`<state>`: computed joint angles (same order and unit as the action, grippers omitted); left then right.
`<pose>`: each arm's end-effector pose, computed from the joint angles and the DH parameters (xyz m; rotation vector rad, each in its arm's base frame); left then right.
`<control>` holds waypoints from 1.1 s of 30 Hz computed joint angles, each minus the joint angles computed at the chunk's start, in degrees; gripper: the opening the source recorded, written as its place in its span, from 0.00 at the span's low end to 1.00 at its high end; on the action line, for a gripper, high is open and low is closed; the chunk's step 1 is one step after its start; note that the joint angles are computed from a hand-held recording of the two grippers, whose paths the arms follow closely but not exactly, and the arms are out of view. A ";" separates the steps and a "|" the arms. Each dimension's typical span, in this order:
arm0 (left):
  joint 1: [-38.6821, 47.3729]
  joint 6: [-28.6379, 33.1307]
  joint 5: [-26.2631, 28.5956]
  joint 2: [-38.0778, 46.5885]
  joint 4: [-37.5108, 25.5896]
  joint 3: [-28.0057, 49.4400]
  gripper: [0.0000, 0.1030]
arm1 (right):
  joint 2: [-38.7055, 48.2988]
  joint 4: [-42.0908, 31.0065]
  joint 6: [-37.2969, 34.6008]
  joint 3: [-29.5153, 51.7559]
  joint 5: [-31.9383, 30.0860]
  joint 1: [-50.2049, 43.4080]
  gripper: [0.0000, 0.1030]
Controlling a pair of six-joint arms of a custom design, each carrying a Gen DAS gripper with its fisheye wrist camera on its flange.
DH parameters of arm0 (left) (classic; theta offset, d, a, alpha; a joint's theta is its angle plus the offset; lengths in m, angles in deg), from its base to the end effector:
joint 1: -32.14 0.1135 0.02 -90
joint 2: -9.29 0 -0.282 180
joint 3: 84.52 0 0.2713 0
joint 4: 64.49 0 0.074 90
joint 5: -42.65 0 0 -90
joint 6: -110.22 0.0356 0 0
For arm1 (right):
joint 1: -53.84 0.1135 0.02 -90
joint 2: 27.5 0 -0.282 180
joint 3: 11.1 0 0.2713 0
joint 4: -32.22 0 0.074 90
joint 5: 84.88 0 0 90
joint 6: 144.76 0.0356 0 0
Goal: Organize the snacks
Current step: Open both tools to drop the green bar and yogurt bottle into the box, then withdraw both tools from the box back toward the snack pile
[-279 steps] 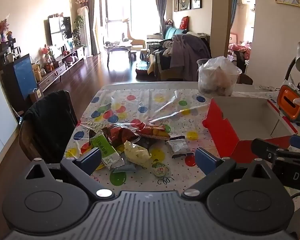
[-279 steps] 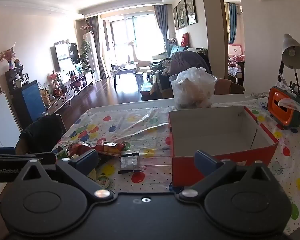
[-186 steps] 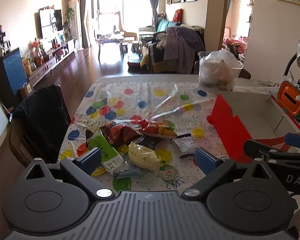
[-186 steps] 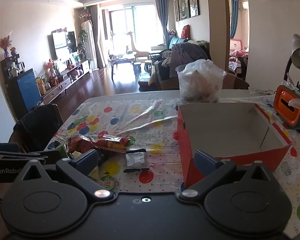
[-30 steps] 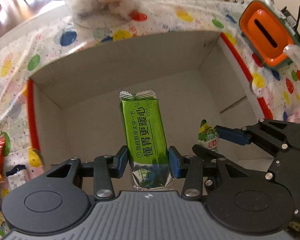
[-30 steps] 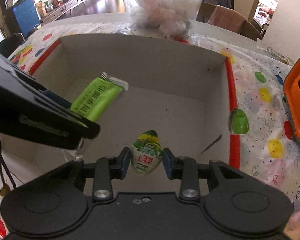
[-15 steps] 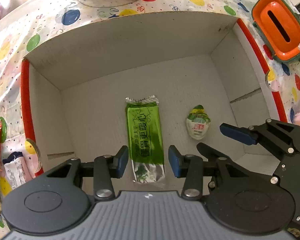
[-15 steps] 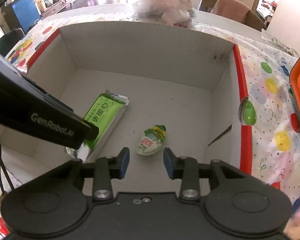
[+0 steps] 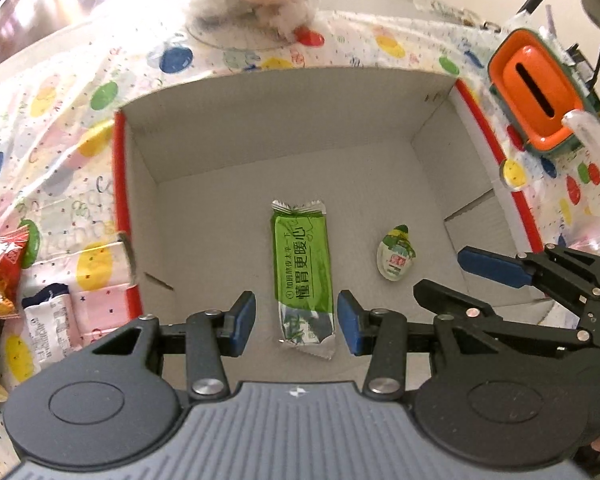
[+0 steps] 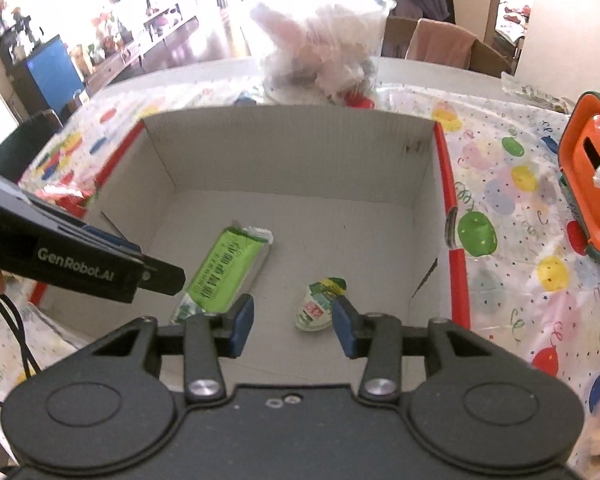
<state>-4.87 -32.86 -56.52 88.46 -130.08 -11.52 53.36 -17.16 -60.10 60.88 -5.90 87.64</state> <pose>0.2197 -0.1585 0.2577 -0.4271 2.7677 -0.1594 0.2460 0.1729 0.2574 -0.9449 2.4435 0.4279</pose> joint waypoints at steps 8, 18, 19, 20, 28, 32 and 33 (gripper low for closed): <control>-4.95 -4.57 -6.49 -7.12 -3.01 -1.64 0.43 | -5.97 0.70 1.74 -2.16 -1.33 0.76 0.46; -14.11 -13.48 -16.27 -14.60 -11.80 -2.26 0.51 | -11.75 1.75 4.91 -3.75 -2.37 3.87 0.62; -15.04 -14.50 -16.98 -15.22 -12.70 -2.33 0.51 | -12.14 1.88 5.04 -3.82 -2.36 4.34 0.63; -15.80 -15.50 -17.63 -15.72 -13.45 -2.42 0.52 | -12.36 1.96 5.10 -3.79 -2.47 4.78 0.64; -23.53 -24.91 -23.17 -20.43 -20.68 -3.56 0.62 | -13.99 3.98 7.28 -4.13 -1.93 9.41 0.80; -27.20 -30.19 -25.08 -23.63 -24.48 -4.86 0.65 | -14.48 5.30 9.29 -4.22 -0.51 13.15 0.86; -28.23 -31.51 -25.68 -24.27 -25.58 -5.11 0.67 | -14.41 5.61 9.87 -4.10 0.03 14.17 0.86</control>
